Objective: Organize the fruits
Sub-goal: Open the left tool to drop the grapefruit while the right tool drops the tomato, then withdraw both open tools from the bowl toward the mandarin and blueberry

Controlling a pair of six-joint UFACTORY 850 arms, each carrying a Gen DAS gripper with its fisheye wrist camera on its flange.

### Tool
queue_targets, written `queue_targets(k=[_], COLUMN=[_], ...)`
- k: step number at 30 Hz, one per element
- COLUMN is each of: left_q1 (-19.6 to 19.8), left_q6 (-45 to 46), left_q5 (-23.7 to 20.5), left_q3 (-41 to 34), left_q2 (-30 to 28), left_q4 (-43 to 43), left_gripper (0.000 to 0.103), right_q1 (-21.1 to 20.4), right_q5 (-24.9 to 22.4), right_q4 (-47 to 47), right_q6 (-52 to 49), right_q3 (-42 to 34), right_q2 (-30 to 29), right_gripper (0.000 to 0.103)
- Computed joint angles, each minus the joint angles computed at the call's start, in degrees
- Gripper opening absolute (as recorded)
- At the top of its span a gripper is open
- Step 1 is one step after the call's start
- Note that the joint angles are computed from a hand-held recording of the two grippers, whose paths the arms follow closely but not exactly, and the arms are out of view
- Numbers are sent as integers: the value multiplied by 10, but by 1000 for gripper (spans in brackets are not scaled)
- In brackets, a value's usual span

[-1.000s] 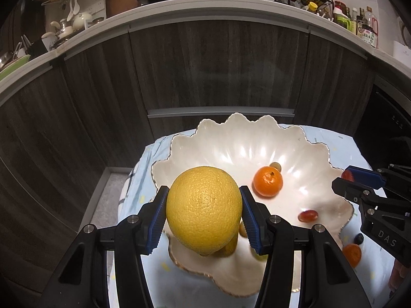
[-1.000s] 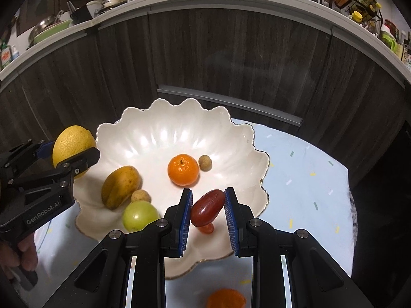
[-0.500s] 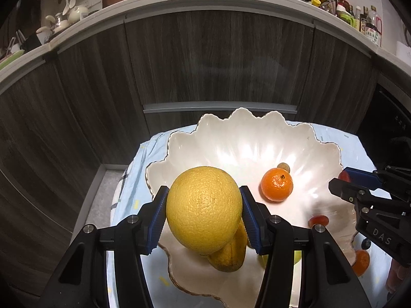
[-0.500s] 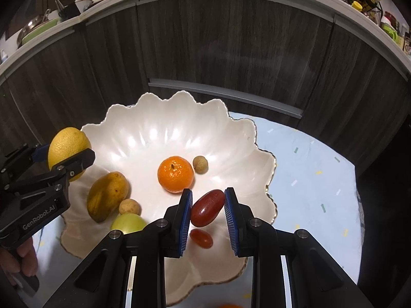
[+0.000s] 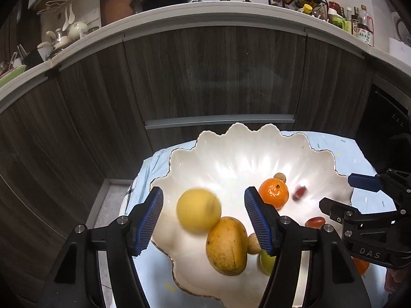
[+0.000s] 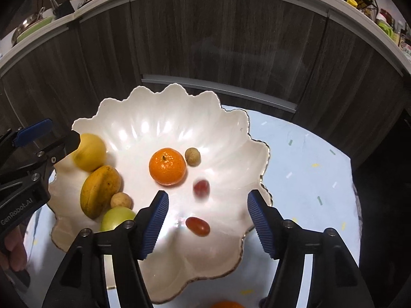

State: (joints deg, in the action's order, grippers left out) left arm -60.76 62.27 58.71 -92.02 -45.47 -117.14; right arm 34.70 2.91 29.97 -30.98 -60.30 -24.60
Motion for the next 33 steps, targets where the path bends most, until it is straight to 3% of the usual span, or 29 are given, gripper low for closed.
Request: queue_targets(k=[4,10,20,33], left_q1=[-7,-18,-45,-75], left_q6=[-6,-11,-24,24], left_q5=[5,16,47,58], left_q3=[1,-4,-30,-122], left_q2=[3,4,2,-44], left_q4=[2,2,7,-21], left_gripper=[73,83,83,83], right_q1=[1,1,-6,-41], right_q5=[16,29,52,65], right_q4=[74,85,70,42], right_q6=[-67,-77,-58,-20], right_q3=[16,42,97,167], right_q2=[14,44,107,177], right_gripper=[75,75,75,75])
